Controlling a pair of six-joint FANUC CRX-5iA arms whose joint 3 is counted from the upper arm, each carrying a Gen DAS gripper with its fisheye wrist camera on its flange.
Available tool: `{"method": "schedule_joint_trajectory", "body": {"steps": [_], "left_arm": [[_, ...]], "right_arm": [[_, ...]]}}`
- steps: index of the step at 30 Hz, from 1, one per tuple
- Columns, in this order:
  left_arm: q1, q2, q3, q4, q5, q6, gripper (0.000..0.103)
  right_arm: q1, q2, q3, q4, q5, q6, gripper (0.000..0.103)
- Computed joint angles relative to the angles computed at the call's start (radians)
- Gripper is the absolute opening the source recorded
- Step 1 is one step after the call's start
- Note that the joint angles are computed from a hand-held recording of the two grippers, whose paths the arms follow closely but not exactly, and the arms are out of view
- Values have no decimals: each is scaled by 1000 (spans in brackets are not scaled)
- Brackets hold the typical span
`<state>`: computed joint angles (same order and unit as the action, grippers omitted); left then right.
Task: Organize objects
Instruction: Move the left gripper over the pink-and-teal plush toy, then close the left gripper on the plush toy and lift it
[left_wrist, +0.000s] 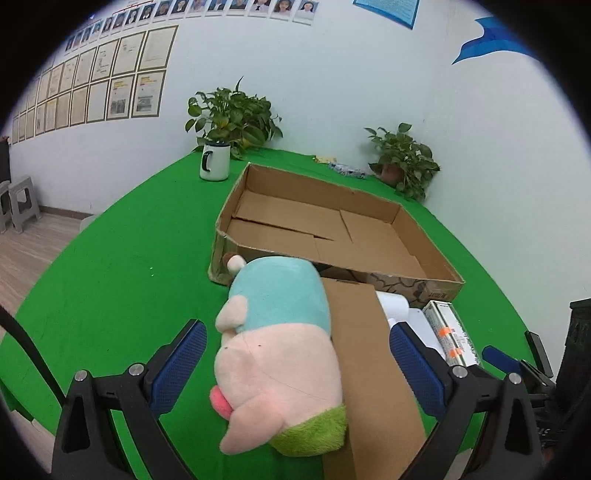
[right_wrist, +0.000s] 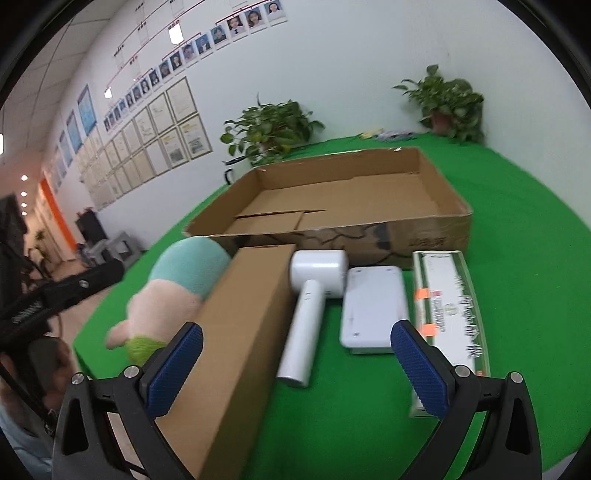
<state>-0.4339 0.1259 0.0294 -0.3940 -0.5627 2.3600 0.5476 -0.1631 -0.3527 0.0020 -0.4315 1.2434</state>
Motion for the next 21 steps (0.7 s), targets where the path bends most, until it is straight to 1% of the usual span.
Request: {"method": "schedule_joint_trajectory", "body": {"steps": [1,4,6,8,9,10,11,13,14,16,18,21], "left_arm": [[3,6,4,9,-9,-9,99],[19,22,4,61,-24,-58,99],[49,31,-28,170,11,-167,99],[67,50,-35,245,-10,-233,99],[80,57,-54,309,2,-287,98],[87,64,-64,345,5,-319,96],[88,78,-59,358,-12,-332,92],[97,77,-93,418,26,-387,91],[97,74,-103,424,39,-388,90],[93,76,-98,408,40,-384,87],[91,74,-96,393,38,-388,80],[81,67,-94,350,34,-380,74]], "right_arm": [[-3,4,13,-31,-10,32,103],[13,11,14,5,-20,11,103],[16,17,25,-1,-33,15,103],[10,24,45,-52,-41,63,103],[11,24,47,-61,-39,72,103],[11,22,50,-71,-39,84,103],[5,14,56,-101,-48,116,103],[0,10,70,-152,-59,170,103],[-2,12,80,-176,-66,197,103],[-5,16,102,-226,-87,246,103],[-8,25,122,-262,-109,275,102],[-10,42,149,-290,-136,293,102]]}}
